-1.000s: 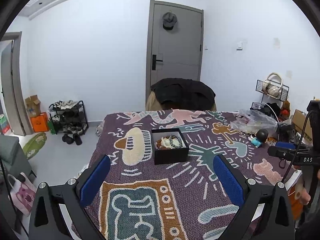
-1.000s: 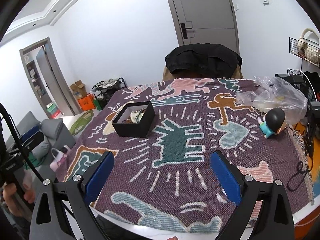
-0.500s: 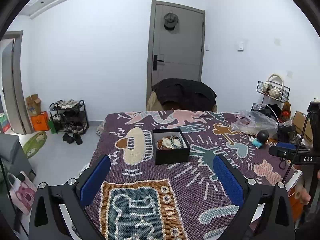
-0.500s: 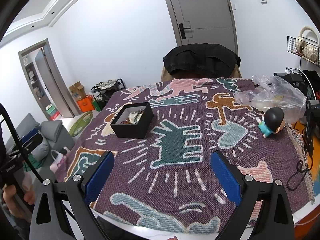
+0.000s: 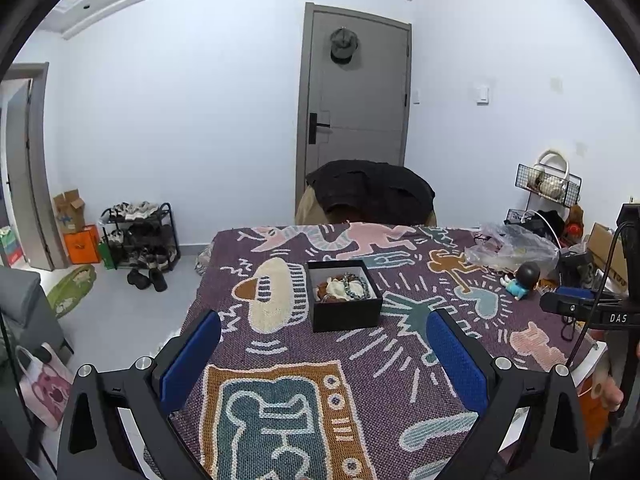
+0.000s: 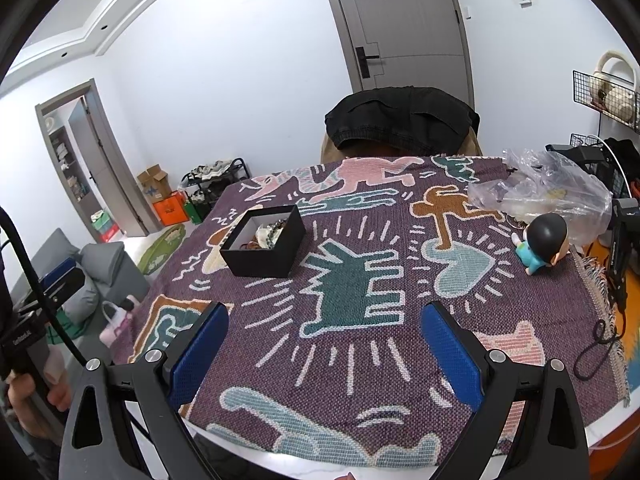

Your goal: Organize jewelry

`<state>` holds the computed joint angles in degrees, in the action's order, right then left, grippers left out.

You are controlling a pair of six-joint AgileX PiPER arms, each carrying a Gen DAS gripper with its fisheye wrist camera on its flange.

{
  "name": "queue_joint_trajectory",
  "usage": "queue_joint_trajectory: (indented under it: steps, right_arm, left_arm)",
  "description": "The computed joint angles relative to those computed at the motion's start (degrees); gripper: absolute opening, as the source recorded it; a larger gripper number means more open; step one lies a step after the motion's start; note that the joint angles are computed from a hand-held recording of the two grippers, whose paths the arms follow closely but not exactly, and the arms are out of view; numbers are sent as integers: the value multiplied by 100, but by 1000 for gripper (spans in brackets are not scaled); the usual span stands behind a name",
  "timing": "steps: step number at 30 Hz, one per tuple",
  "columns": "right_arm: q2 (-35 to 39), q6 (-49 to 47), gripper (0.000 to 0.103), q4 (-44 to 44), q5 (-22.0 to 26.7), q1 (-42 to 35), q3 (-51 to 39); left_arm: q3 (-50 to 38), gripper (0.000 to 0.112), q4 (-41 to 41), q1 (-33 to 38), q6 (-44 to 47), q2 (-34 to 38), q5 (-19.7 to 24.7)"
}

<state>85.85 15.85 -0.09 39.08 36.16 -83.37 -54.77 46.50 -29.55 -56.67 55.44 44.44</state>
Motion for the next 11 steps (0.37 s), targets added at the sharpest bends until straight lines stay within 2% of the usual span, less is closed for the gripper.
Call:
queue_joint_trajectory:
  steps: [4, 11]
  right_arm:
    - [26, 28, 98, -2, -24, -13, 12]
    - [76, 141, 98, -31, -104, 11, 59]
  left_arm:
    - [-43, 103, 257, -134, -199, 96, 153]
    - [31, 103, 284, -111, -270, 91, 45]
